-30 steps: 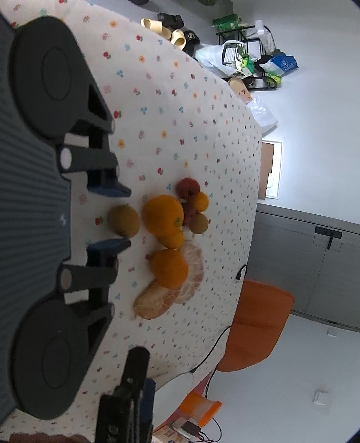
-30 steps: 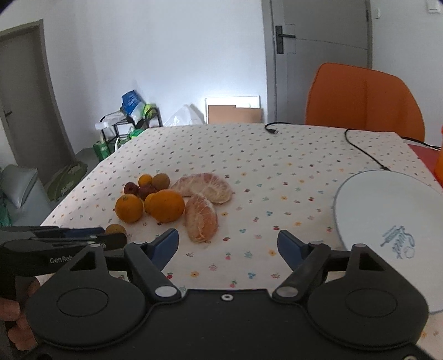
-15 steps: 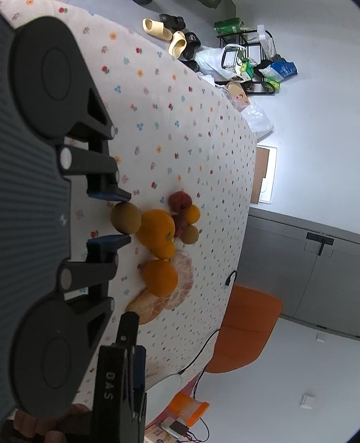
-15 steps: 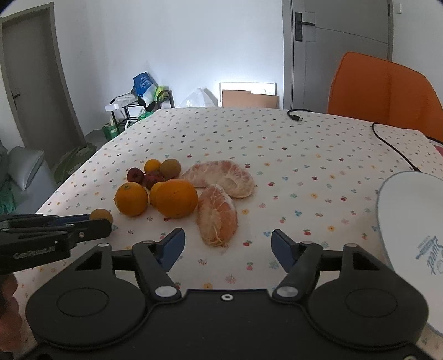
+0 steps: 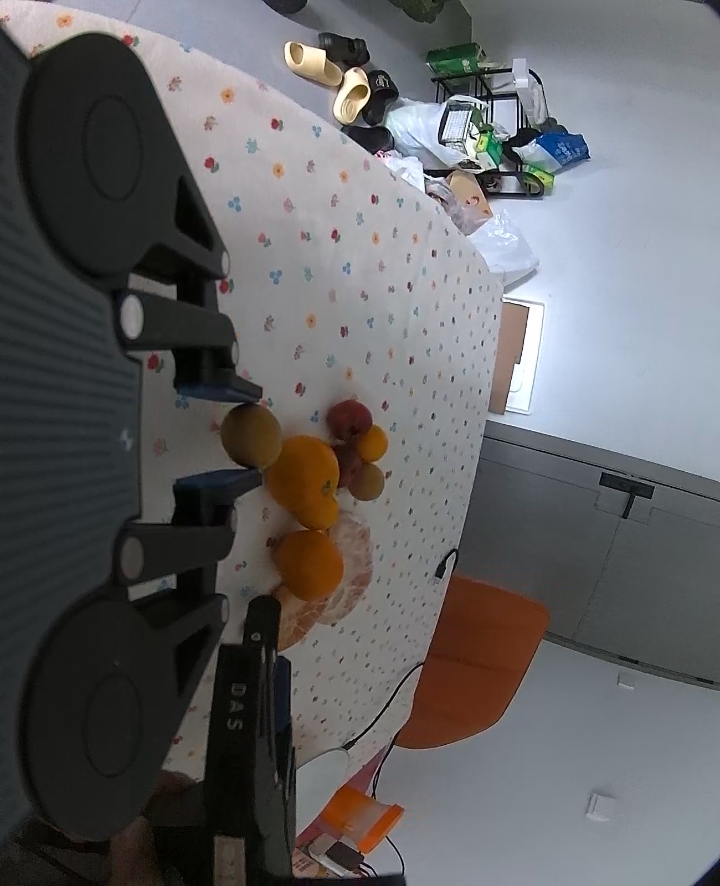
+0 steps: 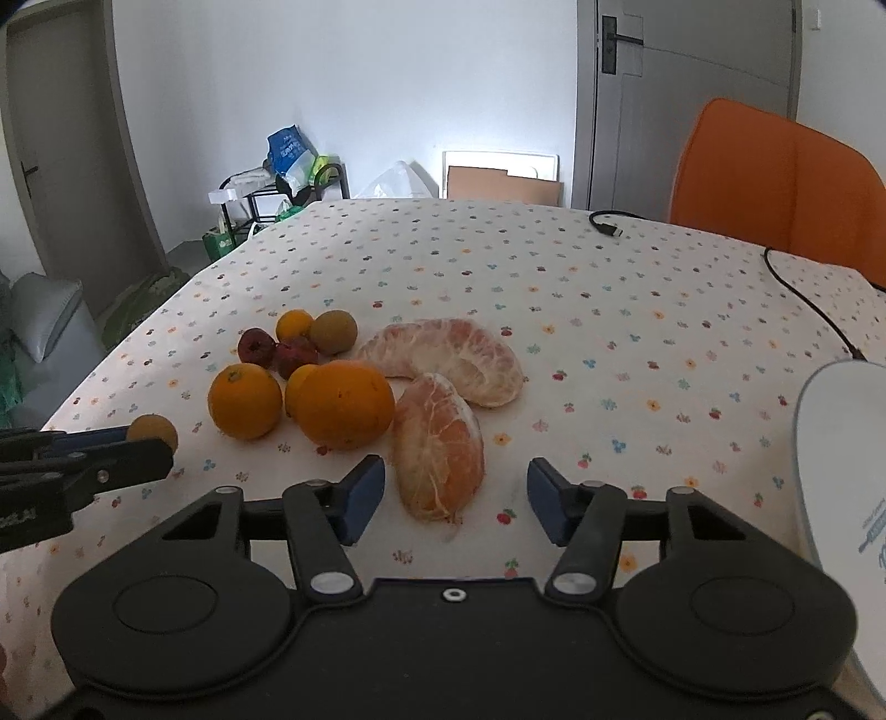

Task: Organize fruits
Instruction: 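Carry both fruits to the white plate and open the left tool to drop the brown fruit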

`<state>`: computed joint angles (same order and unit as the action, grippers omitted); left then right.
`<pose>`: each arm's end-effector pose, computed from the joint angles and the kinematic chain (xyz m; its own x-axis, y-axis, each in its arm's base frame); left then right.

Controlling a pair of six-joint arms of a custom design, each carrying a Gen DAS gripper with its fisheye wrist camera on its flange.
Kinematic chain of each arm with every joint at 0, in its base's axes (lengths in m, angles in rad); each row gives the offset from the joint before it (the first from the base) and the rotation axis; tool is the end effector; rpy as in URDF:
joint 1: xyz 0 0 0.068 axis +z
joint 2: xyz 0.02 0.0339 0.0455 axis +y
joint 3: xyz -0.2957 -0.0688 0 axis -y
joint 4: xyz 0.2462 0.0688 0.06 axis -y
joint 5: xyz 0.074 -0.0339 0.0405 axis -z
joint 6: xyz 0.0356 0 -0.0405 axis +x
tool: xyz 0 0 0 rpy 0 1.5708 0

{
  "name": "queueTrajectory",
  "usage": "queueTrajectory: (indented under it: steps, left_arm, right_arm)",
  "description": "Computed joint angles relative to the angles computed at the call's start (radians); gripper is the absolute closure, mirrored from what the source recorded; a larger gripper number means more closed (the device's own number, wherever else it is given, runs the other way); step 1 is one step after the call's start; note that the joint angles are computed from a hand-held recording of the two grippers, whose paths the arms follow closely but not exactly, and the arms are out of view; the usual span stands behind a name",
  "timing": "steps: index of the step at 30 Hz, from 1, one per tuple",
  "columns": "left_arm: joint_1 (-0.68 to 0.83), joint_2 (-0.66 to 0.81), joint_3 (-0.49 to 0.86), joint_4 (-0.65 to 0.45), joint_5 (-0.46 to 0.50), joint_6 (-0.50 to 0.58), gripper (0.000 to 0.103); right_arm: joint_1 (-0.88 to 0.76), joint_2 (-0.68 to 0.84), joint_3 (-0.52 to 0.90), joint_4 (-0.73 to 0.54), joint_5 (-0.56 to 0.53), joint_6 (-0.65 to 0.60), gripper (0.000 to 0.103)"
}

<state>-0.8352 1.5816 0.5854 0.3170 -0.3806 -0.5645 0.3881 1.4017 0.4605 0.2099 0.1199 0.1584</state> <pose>0.2048 -0.2066 0.1679 -0.6206 -0.0545 -0.7822 0.1922 0.9566 -0.2191 0.2285 0.0888 0.1683 -0.6567 -0.0993 -0.7476 -0.1921 0.9806 0.0385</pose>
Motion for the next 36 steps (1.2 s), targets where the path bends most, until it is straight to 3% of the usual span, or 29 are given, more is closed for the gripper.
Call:
queueTrajectory:
  steps: [4,6,12,26,36]
  left_arm:
    - [-0.007,-0.008,0.001,-0.007,-0.006,0.0,0.079]
    - [-0.013,-0.014,0.002,-0.013,-0.014,-0.001,0.079]
    - [-0.029,-0.04,0.005,-0.026,-0.028,0.006,0.079]
    - [-0.147,-0.08,0.065,-0.06,-0.097,0.049,0.079]
    - [-0.238,-0.09,0.141,-0.102,-0.169,0.099,0.079]
  right_arm:
    - [0.022,0.037,0.017,0.022,0.027,-0.026,0.051]
    - [0.032,0.044,0.022,0.025,0.049,-0.039,0.069]
    - [0.012,-0.047,-0.006,-0.028,0.027,-0.021,0.071]
    - [-0.065,-0.602,-0.083,-0.349,0.03,-0.015,0.071]
    - [-0.249,-0.868,-0.054,-0.55,-0.087,-0.078,0.071]
